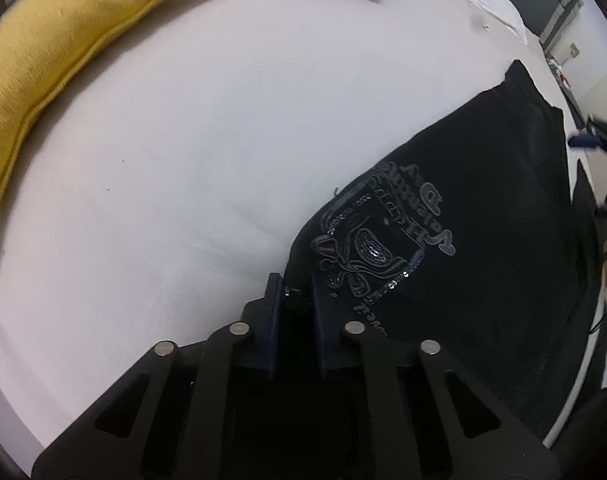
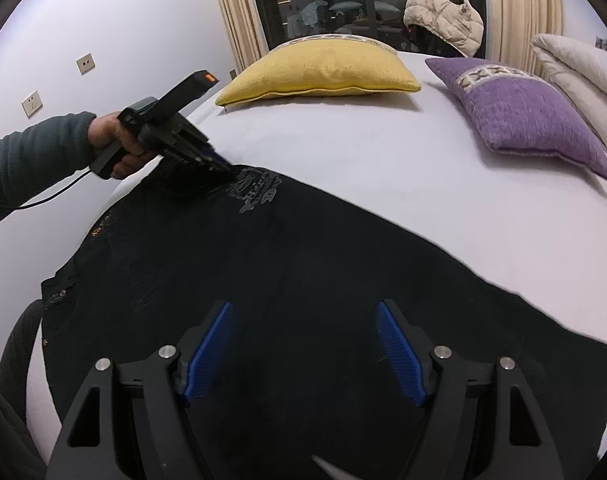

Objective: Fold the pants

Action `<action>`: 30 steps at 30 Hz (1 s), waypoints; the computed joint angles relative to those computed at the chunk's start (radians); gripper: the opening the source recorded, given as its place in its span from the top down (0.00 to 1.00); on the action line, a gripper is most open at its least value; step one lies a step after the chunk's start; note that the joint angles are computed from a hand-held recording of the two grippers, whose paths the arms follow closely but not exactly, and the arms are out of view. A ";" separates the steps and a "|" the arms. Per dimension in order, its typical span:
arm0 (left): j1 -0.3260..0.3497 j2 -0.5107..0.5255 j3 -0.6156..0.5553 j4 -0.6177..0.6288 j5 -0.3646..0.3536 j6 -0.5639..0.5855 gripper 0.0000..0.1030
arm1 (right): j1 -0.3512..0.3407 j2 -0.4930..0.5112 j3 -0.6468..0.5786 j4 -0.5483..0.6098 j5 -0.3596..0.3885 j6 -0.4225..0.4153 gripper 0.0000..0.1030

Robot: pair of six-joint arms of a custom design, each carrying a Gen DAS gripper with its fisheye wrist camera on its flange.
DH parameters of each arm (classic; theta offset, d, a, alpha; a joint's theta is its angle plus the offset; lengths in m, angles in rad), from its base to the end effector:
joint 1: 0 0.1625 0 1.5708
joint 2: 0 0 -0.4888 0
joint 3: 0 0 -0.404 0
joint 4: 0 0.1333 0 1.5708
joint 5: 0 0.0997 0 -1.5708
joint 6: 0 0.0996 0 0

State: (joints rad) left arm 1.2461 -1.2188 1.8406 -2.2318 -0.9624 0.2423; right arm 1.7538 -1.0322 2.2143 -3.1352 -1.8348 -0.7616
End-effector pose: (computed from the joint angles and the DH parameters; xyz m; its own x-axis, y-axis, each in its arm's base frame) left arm -0.0110 -0.6291 0.3082 -0.6854 0.4607 -0.5638 0.4978 0.8616 0.0990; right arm 0.2024 -0.5038 0.1562 -0.5833 -0.6874 0.4327 -0.7895 0.6051 -0.1029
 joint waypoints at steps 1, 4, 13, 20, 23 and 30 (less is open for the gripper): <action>-0.006 -0.006 0.011 -0.020 0.009 0.010 0.91 | 0.001 0.004 -0.016 0.014 -0.004 -0.005 0.26; -0.028 -0.034 0.071 -0.129 0.030 0.043 0.91 | 0.011 0.033 -0.080 0.057 -0.026 -0.018 0.26; -0.097 -0.134 0.216 -0.263 0.059 0.094 0.91 | 0.039 0.179 -0.279 0.176 -0.141 -0.081 0.42; -0.142 -0.184 0.252 -0.263 0.082 0.119 0.91 | 0.052 0.262 -0.415 0.325 -0.196 -0.107 0.44; -0.148 -0.205 0.268 -0.274 0.073 0.126 0.91 | 0.054 0.287 -0.450 0.379 -0.244 -0.110 0.44; -0.178 -0.251 0.308 -0.284 0.062 0.137 0.91 | 0.046 0.317 -0.511 0.456 -0.273 -0.114 0.44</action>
